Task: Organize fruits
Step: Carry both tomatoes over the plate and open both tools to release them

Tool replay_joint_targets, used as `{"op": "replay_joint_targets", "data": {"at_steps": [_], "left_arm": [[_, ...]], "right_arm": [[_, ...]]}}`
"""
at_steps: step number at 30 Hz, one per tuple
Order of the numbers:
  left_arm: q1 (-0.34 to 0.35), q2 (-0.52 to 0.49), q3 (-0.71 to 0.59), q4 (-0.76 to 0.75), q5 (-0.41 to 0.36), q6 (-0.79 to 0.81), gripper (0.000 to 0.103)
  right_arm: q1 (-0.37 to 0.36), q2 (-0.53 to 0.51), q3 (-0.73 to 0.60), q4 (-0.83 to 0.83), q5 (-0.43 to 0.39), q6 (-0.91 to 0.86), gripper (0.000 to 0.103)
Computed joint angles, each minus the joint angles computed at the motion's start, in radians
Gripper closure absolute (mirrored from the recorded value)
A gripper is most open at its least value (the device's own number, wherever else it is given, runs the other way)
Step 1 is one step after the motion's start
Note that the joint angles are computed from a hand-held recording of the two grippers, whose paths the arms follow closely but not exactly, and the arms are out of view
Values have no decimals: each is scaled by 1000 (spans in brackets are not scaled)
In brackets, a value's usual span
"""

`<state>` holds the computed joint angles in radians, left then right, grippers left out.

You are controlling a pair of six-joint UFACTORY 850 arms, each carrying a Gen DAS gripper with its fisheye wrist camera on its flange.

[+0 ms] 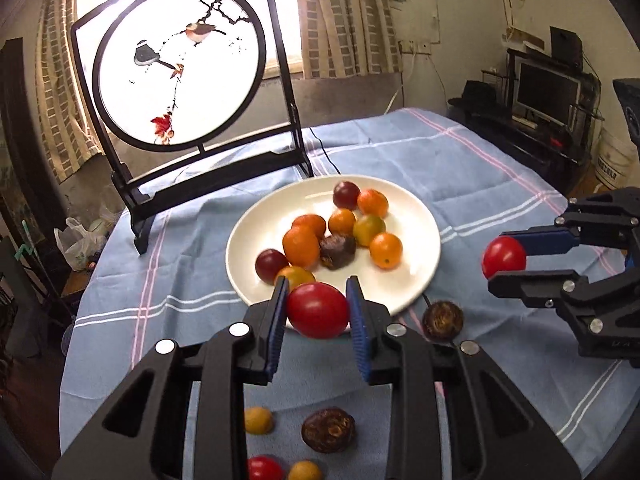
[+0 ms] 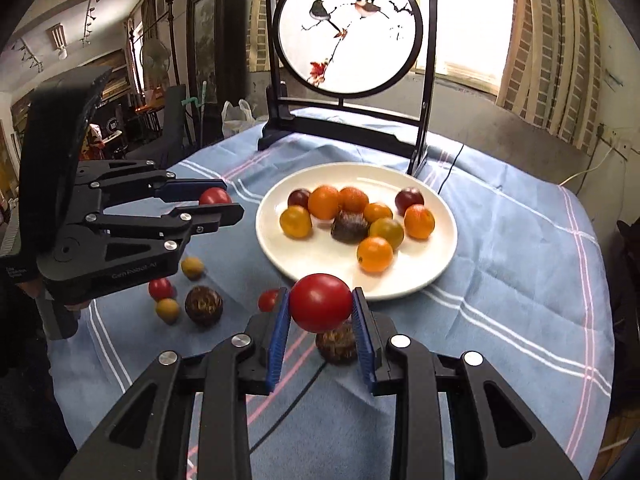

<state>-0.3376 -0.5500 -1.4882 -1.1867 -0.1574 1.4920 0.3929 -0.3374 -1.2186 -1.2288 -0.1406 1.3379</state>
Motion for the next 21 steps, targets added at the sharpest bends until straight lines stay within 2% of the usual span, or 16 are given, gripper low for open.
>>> {"op": "replay_joint_targets", "data": {"at_steps": [2, 4, 5, 9, 11, 16, 21], "left_arm": [[-3, -26, -49, 91, 4, -128, 75], [-8, -53, -91, 188, 12, -249, 75], [-10, -68, -113, 277, 14, -347, 75], [-15, -131, -191, 528, -3, -620, 75], [-16, -159, -224, 620, -13, -717, 75], [-17, -231, -318, 841, -49, -944, 75], [-18, -286, -393, 945, -86, -1052, 75]], "right_arm": [[-9, -18, -36, -11, 1, 13, 72], [-23, -47, -79, 61, 14, -47, 72], [-26, -62, -100, 61, 7, -43, 72], [-44, -128, -182, 238, 4, -212, 72], [-53, -161, -221, 365, 2, -336, 72], [-67, -233, -304, 553, -19, -519, 72], [-77, -272, -348, 640, -37, -602, 72]]}}
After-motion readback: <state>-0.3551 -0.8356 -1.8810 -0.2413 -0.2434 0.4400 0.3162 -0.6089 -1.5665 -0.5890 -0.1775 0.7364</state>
